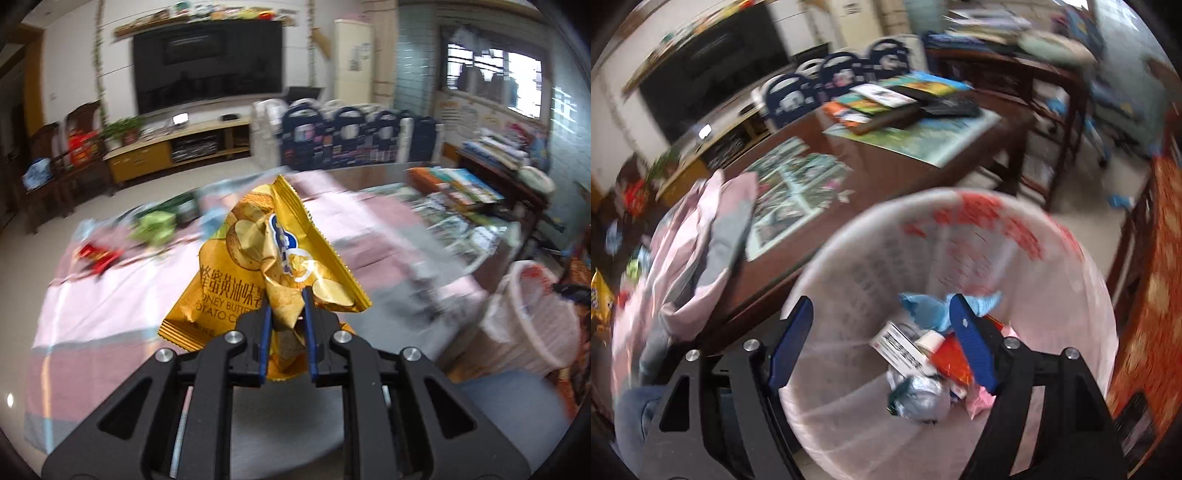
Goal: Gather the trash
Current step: 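Carry the yellow chip bag over the wastebasket and open the left tool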
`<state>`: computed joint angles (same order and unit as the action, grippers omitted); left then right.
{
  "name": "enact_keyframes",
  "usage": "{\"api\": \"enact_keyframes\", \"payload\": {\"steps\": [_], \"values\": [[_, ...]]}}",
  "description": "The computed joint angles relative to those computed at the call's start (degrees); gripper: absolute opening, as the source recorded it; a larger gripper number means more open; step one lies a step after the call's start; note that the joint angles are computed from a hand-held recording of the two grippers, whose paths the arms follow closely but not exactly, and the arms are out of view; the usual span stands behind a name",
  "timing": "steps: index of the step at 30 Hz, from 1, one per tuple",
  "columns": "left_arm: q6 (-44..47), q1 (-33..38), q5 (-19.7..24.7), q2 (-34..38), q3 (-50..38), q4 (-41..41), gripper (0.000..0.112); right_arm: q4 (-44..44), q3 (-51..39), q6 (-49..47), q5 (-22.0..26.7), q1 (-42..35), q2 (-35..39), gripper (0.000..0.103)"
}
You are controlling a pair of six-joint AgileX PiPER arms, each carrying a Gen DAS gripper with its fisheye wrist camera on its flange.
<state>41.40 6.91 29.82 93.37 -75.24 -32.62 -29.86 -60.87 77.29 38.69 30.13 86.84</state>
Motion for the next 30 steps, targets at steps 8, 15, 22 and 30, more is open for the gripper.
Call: {"api": "enact_keyframes", "payload": {"steps": [8, 15, 22, 30], "values": [[-12.95, -28.46, 8.79, 3.88, -14.73, 9.39, 0.018, -15.01, 8.45, 17.52, 8.0, 5.12, -19.34, 0.082], [-21.88, -42.77, 20.74, 20.56, -35.07, 12.31, 0.058, -19.5, 1.77, 13.01, 17.79, 6.18, -24.82, 0.089], [-28.1, -36.58, 15.78, 16.33, -26.2, 12.22, 0.082, -18.26, -1.9, 8.74, 18.44, 9.38, -20.16, 0.089], [-22.58, -13.13, 4.56, 0.13, -10.14, 13.72, 0.095, -10.88, -20.84, -0.02, 7.88, 14.54, 3.6, 0.089]]}}
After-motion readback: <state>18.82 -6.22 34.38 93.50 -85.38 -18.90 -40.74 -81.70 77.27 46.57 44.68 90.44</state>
